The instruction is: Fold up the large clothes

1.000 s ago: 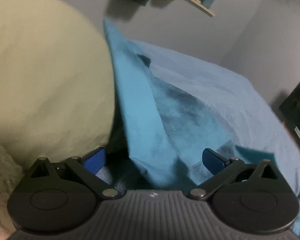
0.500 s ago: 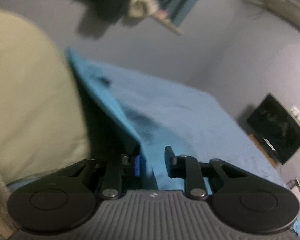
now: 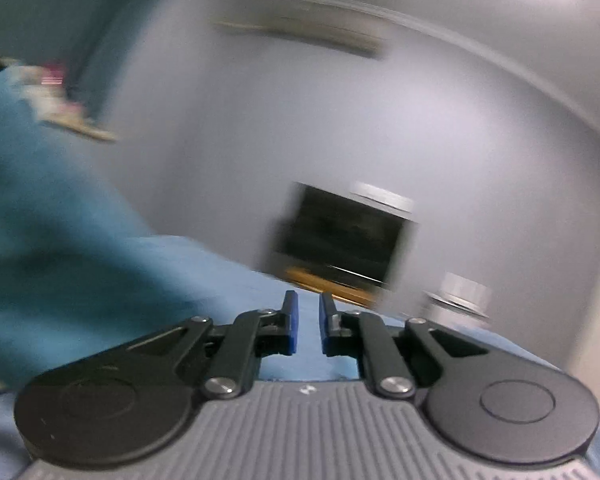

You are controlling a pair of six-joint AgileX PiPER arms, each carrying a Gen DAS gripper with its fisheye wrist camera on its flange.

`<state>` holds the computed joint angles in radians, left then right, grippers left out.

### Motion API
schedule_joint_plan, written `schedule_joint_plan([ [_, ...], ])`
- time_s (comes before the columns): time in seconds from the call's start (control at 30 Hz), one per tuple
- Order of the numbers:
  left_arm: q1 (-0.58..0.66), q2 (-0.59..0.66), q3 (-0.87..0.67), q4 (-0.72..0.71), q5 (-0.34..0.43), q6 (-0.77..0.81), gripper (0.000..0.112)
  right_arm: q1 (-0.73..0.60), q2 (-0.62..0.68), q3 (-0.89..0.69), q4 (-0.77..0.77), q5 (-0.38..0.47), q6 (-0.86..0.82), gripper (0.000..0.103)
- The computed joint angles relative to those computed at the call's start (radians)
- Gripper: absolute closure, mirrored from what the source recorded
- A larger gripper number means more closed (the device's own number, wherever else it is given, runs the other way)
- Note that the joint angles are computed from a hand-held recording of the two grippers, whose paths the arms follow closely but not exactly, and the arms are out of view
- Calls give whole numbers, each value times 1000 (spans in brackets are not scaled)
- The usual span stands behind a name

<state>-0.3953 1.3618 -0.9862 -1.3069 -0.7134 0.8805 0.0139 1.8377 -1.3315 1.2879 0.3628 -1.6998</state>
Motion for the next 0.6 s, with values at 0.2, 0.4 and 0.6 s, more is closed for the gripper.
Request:
schedule_joint_plan([
  [0.2,-120,179,-156,-68,172,199,105,4,2,2,-21,9,-18,4],
  [0.4,-107,199,-181,-246,102,308,63,-6,12,-15,-58,29,24,3],
  [0.6,-1,156,-165,-378,-55,229,25,-7,20,-28,-99,34,71,3],
])
